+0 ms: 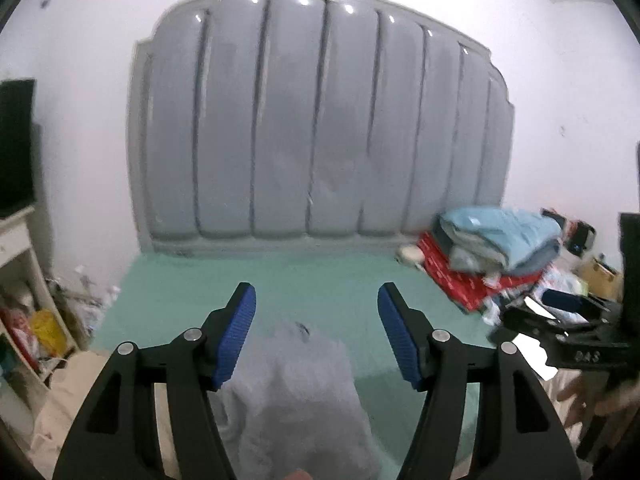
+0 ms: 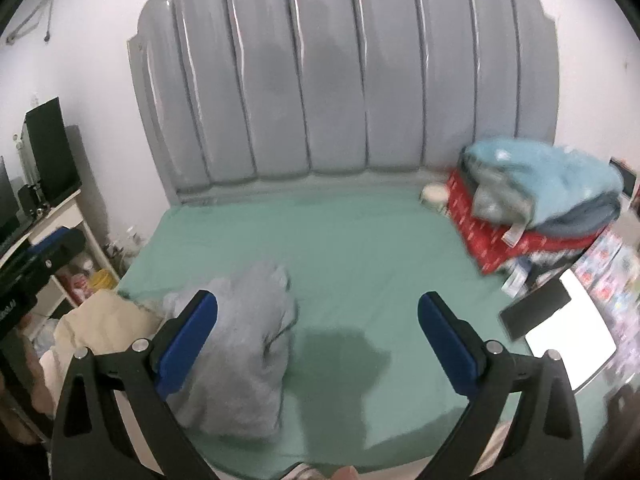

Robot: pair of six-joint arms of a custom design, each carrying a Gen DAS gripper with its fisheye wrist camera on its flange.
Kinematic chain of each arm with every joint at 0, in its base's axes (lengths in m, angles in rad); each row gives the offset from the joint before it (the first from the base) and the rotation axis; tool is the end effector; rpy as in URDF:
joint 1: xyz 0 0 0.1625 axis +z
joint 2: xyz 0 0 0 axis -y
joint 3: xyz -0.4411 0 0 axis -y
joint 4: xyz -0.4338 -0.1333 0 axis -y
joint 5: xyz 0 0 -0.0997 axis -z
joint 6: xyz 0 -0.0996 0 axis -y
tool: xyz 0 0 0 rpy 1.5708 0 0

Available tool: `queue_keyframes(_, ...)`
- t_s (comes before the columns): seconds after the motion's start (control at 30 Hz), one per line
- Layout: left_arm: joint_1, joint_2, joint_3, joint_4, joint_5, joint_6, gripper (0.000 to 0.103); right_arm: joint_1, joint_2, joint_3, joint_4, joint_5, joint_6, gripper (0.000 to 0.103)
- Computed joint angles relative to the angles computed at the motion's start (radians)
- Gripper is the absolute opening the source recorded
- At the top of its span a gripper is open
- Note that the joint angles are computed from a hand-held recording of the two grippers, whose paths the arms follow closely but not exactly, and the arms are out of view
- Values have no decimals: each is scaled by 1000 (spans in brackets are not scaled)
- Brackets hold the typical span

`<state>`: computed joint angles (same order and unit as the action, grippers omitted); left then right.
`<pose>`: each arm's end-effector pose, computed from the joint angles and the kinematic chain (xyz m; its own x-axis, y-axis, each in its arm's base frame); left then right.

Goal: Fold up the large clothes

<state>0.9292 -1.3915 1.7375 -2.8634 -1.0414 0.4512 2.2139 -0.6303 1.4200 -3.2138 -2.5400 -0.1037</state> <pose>-0.2208 -0.6024 0.4801 -0.6905 0.3736 -0.6194 0.7232 0.3393 -0.6015 0.5026 -0.5853 0.1525 -0.7802 0.1024 0.6171 -0.4776 0.5396 -0.6933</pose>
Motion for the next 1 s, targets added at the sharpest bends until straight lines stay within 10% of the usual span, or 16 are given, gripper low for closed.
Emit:
queue_keyframes(0.5, -73, -41, 30, -115, -47, 104, 67, 58, 68, -114, -393, -26, -388, 100)
queue_keyframes(1.0, -19, -35, 7, -129, -34, 77, 67, 53, 127, -175, -330, 1, -395, 100)
